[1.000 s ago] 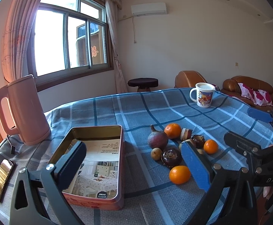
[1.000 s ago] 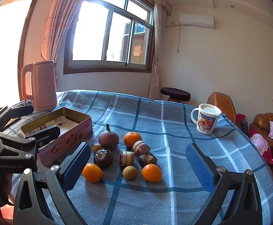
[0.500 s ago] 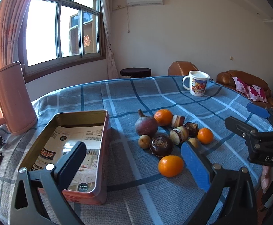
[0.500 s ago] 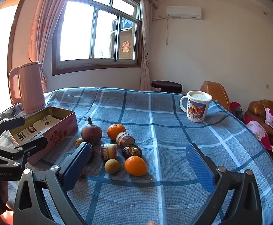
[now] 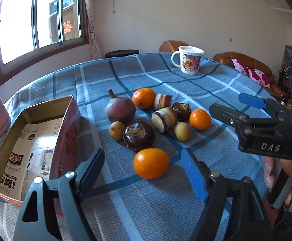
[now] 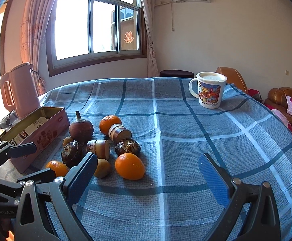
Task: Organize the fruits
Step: 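Close the left tool on the large orange while the right tool grasps another orange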
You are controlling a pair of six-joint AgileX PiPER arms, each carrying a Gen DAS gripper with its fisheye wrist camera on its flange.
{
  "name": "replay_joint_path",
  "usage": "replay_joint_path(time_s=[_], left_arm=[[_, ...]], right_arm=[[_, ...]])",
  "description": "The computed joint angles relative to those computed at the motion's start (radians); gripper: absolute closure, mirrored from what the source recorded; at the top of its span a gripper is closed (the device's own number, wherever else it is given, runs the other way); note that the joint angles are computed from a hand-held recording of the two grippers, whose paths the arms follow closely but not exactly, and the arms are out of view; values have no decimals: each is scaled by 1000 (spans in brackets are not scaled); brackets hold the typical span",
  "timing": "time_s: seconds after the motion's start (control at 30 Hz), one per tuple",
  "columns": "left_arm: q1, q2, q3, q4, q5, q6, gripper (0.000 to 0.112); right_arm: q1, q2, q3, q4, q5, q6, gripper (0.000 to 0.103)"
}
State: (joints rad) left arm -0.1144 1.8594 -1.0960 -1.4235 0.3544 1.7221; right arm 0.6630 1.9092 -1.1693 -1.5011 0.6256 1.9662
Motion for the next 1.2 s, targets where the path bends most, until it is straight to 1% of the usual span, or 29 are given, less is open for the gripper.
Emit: replay_joint_path(time_s=[0.03,0.1,0.13,0.17,0.27,0.33,0.4,0.47,0.5,0.53,0.57,0.6,0.73,0.83,0.9,1.03,1.2], left_arm=[[-4,5,-10,43,0,-41,38],[-15,22,-43,186,-4,-182,42],[-17,30,-57,237,-1,-235,43],[-17,35,-65,256,6,-253,45],[-21,55,-97,346,23,-342,48],[-13,73,-128,403,63,-403,48],[-4,94,-162,450,101,-462,52],[4,112,-190,478,134,-502,58],[8,116,-197,478,145,-504,60],[10,118,-199,477,150,-504,63],[10,120,-200,480,154,-505,68],[11,122,-204,485,159,-510,69],[21,126,-210,463,178,-492,70],[33,120,-199,419,186,-455,70],[41,118,-195,394,189,-436,70],[53,107,-174,322,183,-374,70],[69,90,-145,222,183,-273,70]], right_arm=[[-12,3,-8,13,-24,-18,7],[-43,17,-39,92,-82,-104,25],[-58,24,-52,139,-112,-155,29],[-69,31,-65,188,-138,-211,32],[-78,50,-101,293,-156,-340,33],[-84,67,-135,386,-155,-449,33],[-95,83,-168,483,-161,-556,33],[-104,96,-193,531,-156,-605,34],[-106,103,-205,543,-148,-619,38],[-114,113,-221,592,-149,-667,41],[-126,120,-236,657,-157,-732,47],[-132,125,-243,698,-162,-771,52],[-147,127,-246,787,-183,-859,61],[-153,116,-225,788,-217,-855,63],[-149,111,-218,768,-225,-837,63],[-137,94,-192,665,-244,-740,63],[-137,68,-146,530,-288,-598,63]])
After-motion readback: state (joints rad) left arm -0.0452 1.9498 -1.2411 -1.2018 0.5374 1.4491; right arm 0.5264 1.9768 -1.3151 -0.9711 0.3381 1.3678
